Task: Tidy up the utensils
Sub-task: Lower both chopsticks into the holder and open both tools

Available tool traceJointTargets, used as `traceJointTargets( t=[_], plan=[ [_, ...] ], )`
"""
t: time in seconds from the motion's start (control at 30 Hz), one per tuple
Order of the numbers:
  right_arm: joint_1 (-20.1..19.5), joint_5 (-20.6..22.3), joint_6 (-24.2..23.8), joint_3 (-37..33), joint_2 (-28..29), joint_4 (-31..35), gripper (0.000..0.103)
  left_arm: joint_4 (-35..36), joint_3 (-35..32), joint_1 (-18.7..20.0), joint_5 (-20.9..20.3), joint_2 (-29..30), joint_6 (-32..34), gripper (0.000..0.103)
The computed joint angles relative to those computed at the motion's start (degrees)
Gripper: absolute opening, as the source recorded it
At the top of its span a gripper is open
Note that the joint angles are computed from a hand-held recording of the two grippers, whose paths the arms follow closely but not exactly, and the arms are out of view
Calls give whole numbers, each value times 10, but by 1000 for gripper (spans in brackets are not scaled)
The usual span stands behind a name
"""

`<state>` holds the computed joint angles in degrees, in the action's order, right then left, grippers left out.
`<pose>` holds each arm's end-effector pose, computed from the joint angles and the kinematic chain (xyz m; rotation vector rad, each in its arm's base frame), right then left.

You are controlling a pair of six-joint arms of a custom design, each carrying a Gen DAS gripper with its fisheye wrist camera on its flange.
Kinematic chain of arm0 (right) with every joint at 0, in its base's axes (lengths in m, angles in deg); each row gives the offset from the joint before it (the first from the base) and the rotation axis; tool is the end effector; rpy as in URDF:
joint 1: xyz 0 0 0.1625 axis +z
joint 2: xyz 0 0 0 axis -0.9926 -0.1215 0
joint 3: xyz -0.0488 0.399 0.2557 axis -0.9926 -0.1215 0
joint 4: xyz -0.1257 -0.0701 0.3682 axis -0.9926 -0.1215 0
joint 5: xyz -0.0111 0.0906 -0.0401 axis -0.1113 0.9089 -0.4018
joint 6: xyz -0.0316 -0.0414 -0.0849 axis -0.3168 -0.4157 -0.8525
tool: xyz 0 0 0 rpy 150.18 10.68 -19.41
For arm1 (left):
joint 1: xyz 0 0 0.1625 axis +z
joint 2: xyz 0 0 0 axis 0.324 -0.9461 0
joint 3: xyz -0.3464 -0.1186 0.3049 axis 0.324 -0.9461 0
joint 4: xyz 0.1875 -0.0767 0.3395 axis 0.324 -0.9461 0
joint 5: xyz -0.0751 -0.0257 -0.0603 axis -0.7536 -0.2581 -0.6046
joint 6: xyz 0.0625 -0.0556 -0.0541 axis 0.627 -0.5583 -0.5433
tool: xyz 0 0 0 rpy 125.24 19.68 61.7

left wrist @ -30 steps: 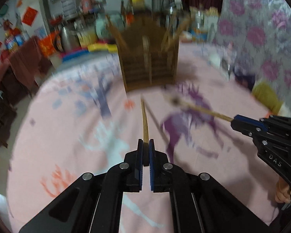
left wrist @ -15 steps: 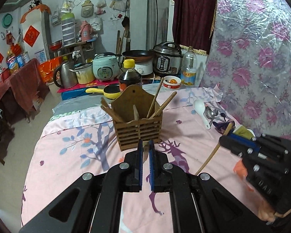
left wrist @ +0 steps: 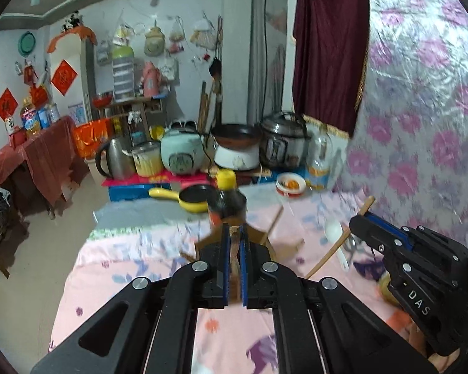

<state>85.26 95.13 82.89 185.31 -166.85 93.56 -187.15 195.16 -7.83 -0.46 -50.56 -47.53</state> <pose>0.4332 -0.2056 0.2699 0.3560 -2.1734 1.4177 -0.3764 -0.2831 0.3916 1.0702 2.3277 -0.9526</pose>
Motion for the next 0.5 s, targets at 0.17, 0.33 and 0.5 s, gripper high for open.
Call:
traceJointTargets(
  t=[0.17, 0.33, 0.5],
  plan=[
    [-49, -49, -67, 1, -20, 77, 6, -61, 3, 37, 1, 34, 40, 6],
    [-96, -67, -148, 13, -46, 156, 6, -113, 7, 88, -27, 64, 77, 6],
    [-129, -59, -204, 47, -81, 207, 6, -142, 17, 126, -54, 81, 91, 6]
  ],
)
